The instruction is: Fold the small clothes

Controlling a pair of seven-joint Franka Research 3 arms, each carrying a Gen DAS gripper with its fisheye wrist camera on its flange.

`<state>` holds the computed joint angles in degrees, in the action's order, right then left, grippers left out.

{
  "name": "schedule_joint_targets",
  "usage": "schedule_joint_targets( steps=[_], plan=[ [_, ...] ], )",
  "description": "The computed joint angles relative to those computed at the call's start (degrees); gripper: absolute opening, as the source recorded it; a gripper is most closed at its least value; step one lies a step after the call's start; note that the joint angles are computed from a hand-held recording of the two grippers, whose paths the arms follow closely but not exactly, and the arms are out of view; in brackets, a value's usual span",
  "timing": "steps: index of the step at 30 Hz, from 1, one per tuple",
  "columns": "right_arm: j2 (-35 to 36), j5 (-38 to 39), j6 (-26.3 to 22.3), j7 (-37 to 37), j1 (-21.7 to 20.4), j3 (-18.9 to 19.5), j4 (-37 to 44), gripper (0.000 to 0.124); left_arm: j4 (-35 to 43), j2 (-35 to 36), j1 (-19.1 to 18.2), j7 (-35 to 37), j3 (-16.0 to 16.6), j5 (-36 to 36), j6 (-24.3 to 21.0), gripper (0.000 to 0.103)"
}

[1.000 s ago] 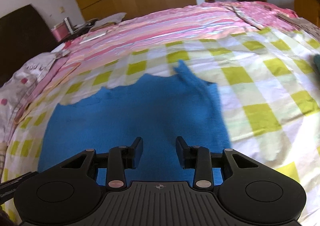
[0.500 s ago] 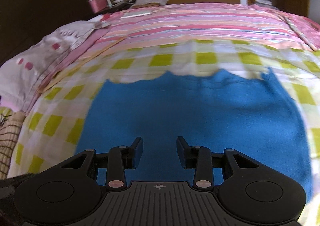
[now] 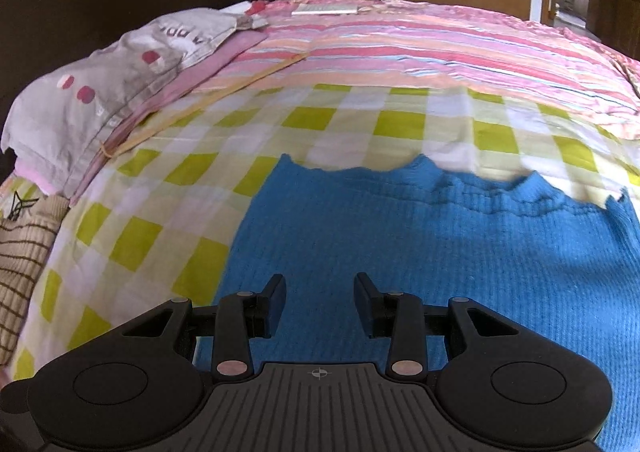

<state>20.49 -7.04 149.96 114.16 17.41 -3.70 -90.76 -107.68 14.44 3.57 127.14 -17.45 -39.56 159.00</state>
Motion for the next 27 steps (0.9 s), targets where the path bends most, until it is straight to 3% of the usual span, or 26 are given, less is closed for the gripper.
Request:
schedule_joint_targets(
  steps=[7, 11, 19, 27],
  plan=[
    [2.51, 0.72, -3.11, -1.84, 0.18, 0.46, 4.28, 0.037, -0.12, -0.25, 0.51, 1.99, -0.40, -1.35, -1.29, 0.034],
    [3.43, 1.99, -4.19, -2.21, -0.03, 0.67, 5.75, 0.037, 0.79, 0.19, 0.66, 2.56, -0.05, -3.29, -4.67, 0.033],
    [7.29, 6.39, -7.26, -4.08, -1.05, 1.71, 12.00, 0.040, 0.48, -0.10, -0.12, 4.79, 0.56, -5.14, -4.84, 0.033],
    [13.15, 5.51, -12.96, -6.29, 0.57, 1.05, 21.34, 0.048, 0.59, 0.01, -0.28, 5.93, 0.77, -5.62, -5.10, 0.032]
  ],
)
